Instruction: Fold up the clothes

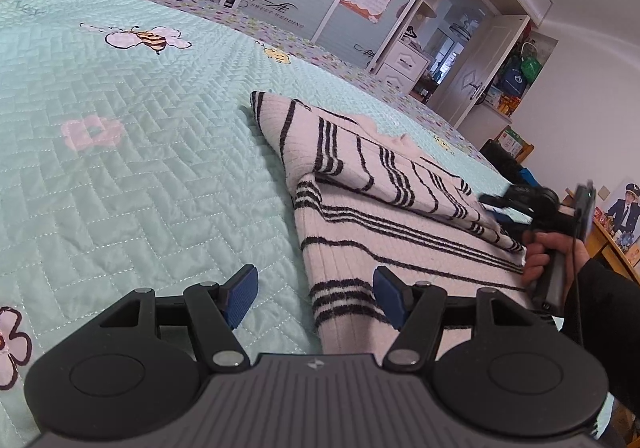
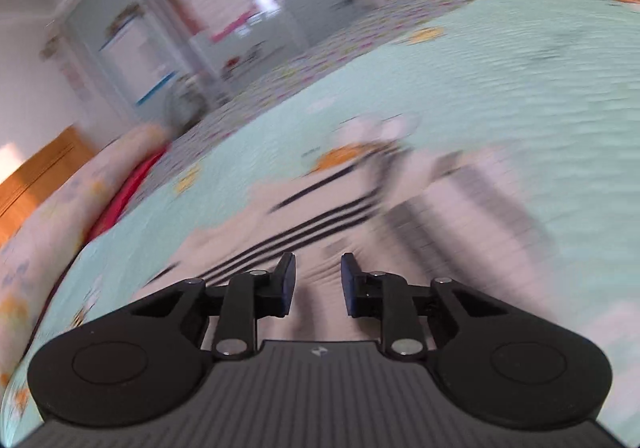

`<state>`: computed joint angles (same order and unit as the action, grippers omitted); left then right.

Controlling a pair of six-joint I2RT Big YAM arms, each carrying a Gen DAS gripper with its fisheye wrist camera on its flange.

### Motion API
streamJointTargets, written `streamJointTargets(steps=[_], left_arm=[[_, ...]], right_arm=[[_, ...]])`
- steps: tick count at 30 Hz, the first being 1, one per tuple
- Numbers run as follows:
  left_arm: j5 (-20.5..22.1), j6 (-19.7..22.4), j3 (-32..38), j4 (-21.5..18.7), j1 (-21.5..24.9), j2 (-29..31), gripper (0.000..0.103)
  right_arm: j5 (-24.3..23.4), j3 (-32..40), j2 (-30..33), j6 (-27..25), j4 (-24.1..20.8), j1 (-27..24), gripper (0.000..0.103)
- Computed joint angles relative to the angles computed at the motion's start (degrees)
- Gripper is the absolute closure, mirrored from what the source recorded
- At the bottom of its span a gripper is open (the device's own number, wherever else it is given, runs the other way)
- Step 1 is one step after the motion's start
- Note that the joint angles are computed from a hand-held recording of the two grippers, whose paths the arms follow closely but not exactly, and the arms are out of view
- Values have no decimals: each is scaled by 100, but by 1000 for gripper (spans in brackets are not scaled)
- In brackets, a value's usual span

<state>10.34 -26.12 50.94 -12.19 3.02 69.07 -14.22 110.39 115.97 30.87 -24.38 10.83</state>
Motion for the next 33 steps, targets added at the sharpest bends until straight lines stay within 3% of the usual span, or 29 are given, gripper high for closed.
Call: streamJointTargets(steps=[4, 5, 7, 9, 12, 15, 16, 19, 23, 25, 28, 33], left_arm=[[-29, 31, 27, -2, -16, 45, 36], [-46, 38, 37, -11, -26, 49, 36], [-76, 52, 45, -23, -41, 49, 36], [-107, 68, 46, -31, -56, 45, 36], [-187, 89, 33, -27, -89, 28, 36], [-246, -65, -19, -37, -85, -55, 36], [-286, -151, -51, -78, -89, -133, 36], [-643, -107, -151, -248, -250, -487, 36], [-1217, 206, -262, -462, -801, -1044, 36], [-1439, 280, -255, -773, -1177, -1200, 34], [-1852, 281, -238, -1432, -1712, -1285, 34], [-2564, 323, -422, -2188, -2279, -1586, 34]], right_arm=[[263, -471, -179, 1014, 479, -308, 77], [319, -647, -295, 1063, 590, -328, 77], [419, -1053, -592, 972, 813, -316, 74], [107, -1580, -969, 749, 1150, -279, 72], [-166, -2368, -1537, 199, 1410, -158, 58], [148, -2811, -1870, -245, 879, -149, 56], [326, -2971, -1980, -127, 751, -203, 56], [66, -3698, -2549, 457, 958, -463, 56], [-233, -4613, -3510, -144, 1060, -454, 55], [-276, -4840, -3836, -522, 853, -384, 50], [-210, -4712, -3863, -947, -61, -341, 49], [-490, -5174, -4454, -1503, -492, -586, 49]])
